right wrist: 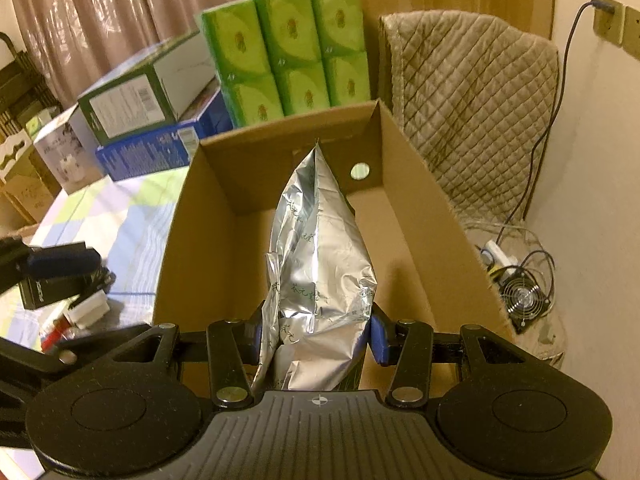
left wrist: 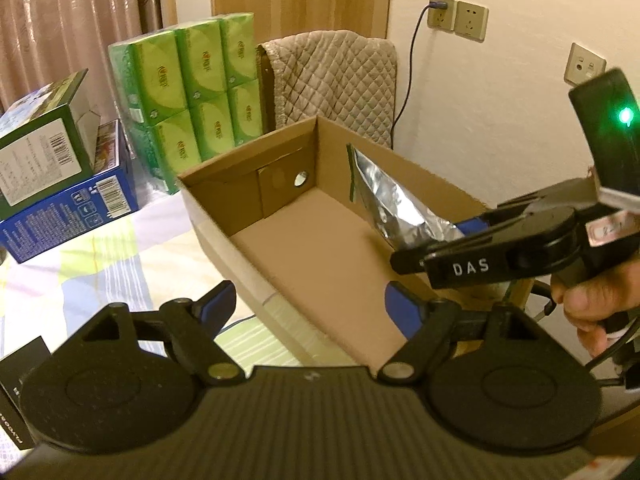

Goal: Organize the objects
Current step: 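Release the foil bag in the box with the right gripper while the left drops the car, then withdraw both grippers from the box back over the table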

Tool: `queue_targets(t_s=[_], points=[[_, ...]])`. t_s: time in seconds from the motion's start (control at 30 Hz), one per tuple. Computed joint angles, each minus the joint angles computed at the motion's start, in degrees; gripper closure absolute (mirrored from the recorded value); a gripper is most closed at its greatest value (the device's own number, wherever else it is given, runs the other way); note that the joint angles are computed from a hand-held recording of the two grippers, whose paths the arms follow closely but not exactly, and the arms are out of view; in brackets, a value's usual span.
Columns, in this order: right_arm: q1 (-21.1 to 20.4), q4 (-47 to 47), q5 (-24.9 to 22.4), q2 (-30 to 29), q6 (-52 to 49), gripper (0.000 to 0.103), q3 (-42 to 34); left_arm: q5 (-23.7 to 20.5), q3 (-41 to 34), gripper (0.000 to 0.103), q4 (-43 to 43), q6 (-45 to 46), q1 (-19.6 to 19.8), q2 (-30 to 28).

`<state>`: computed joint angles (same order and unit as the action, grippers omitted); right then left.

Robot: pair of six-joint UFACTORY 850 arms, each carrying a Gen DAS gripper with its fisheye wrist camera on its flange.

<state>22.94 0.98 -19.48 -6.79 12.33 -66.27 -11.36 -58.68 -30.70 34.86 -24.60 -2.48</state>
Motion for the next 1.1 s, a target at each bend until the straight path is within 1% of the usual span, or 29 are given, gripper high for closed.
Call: queue_targets(t_s=[0.07, 0.1, 0.13, 0.17, 0.2, 0.27, 0.4, 0.43, 0.53, 0.7, 0.83, 0.97, 1.1], points=[[0.01, -0.36, 0.18, -0.41, 1.09, 0.056, 0.12, -0.06, 0.20, 0.024, -0.77, 0.70, 0.51, 0.03], [-0.16, 0.61, -0.04, -0.68, 0.73, 0.049, 0.02, -0.08, 0.31, 0.024, -0.76, 0.61, 0.70, 0.05], [-0.36, 1.70, -0.05, -0.74, 0.34, 0.045, 0.03, 0.01, 0.47, 0.024, -0.76, 0.52, 0.92, 0.16], [-0.59, 3.21, 0.71, -0.41, -0.77, 0.039, 0.44, 0.10, 0.64, 0.024, -1.09, 0.78, 1.14, 0.33], [-0.62, 2.98, 1.21, -0.04, -0.39, 0.035, 0.69, 0.12, 0.83, 0.024, -1.72, 1.28, 1.40, 0.54], [-0.35, -0.43, 1.74, 0.75, 3.14, 0.033, 0.94, 0.16, 1.28, 0.024, -2.84, 2.03, 1.84, 1.08], [0.30, -1.31, 2.09, 2.83, 4.44, 0.032, 1.44, 0.55, 2.65, 0.024, -3.11, 1.07, 2.57, 3.04], [0.60, -1.69, 2.22, 3.59, 4.86, 0.032, 1.76, 0.58, 3.14, 0.022, -2.81, 0.65, 2.71, 3.70], [1.87, -2.57, 2.77, 5.99, 6.50, 0.032, 2.83, 0.55, 4.89, 0.021, -0.35, -2.44, 3.16, 6.25], [5.00, -4.73, 2.72, 10.22, 9.93, 0.031, 4.58, -0.53, 8.53, 0.020, 3.54, -7.70, 4.65, 11.53], [7.98, -9.53, 2.20, 13.43, 15.83, 0.031, 5.89, -1.38, 11.59, 0.016, 6.56, -11.47, 6.29, 16.51], [11.02, -13.15, 2.61, 16.27, 21.26, 0.030, 7.58, -2.92, 14.22, 0.015, 11.37, -16.34, 8.35, 21.13], [14.18, -16.69, 2.97, 18.16, 26.55, 0.030, 9.06, -4.60, 16.40, 0.014, 14.00, -18.80, 11.17, 25.25]])
